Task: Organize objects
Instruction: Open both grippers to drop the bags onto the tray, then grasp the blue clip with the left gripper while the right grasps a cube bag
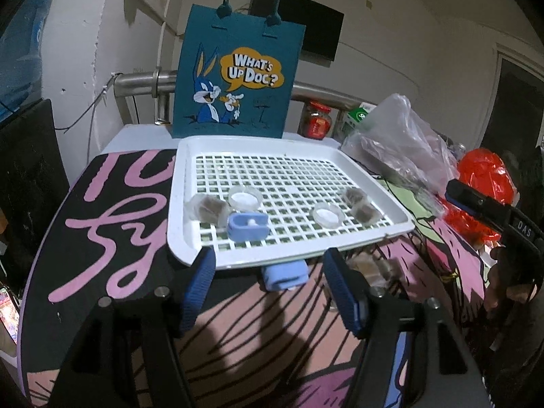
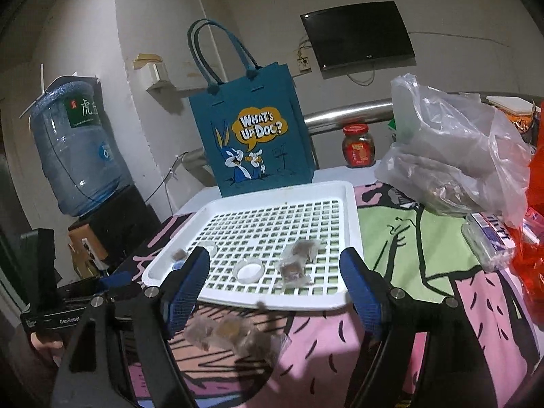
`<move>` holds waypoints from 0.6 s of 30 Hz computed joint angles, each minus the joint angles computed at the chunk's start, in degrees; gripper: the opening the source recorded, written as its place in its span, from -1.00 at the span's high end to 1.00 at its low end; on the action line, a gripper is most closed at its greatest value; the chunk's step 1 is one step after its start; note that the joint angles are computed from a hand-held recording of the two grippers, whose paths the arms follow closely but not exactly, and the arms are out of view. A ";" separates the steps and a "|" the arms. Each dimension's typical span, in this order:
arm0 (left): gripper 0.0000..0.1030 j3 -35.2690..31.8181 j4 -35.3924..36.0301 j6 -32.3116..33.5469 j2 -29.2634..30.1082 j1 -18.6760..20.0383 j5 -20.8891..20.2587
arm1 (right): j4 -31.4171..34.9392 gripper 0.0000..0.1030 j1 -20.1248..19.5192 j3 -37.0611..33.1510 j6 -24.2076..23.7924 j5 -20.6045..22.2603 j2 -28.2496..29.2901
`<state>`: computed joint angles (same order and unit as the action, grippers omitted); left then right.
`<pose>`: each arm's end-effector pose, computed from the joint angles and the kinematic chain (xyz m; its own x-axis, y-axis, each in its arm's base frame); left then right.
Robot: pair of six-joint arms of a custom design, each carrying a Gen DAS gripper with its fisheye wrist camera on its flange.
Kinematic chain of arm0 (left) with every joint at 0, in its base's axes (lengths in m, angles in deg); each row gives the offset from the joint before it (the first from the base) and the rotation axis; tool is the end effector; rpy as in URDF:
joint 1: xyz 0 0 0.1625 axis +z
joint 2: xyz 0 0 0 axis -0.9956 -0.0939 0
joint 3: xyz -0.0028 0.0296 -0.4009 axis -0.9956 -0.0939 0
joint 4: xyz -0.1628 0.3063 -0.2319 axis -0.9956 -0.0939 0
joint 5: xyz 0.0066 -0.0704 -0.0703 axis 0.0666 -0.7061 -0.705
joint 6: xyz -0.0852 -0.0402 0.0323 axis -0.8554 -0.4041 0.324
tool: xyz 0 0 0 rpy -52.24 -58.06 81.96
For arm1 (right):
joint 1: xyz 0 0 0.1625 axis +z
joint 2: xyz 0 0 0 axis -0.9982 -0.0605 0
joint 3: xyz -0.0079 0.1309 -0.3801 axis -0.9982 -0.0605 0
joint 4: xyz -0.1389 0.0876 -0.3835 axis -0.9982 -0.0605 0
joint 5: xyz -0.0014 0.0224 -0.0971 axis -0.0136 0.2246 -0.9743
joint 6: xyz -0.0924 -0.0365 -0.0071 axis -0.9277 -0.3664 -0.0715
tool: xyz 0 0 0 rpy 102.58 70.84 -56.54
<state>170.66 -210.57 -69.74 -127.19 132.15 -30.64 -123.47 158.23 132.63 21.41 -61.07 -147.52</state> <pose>-0.2023 -0.4972 0.0211 -0.7652 0.4134 -0.4935 0.6373 0.5946 -0.4902 0.0123 -0.4447 0.2481 -0.8719 -0.1514 0.4657 -0.4795 0.4575 -0.7489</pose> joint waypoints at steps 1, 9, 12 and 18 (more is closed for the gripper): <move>-0.27 -0.02 0.42 -0.15 -0.03 0.16 -0.30 | 0.43 -0.53 -0.13 0.27 -0.28 -0.12 -0.26; -0.27 -1.00 5.95 -1.82 1.11 -0.09 0.52 | 4.23 -0.53 0.25 1.46 -5.49 -2.10 -1.22; -0.27 -1.87 8.42 -2.99 1.59 0.06 0.76 | 6.80 -0.53 1.04 1.00 -8.10 -4.85 -0.83; -0.27 -4.46 11.05 -4.15 3.38 0.10 2.12 | 9.31 -0.53 4.12 -0.86 -12.82 -15.63 3.25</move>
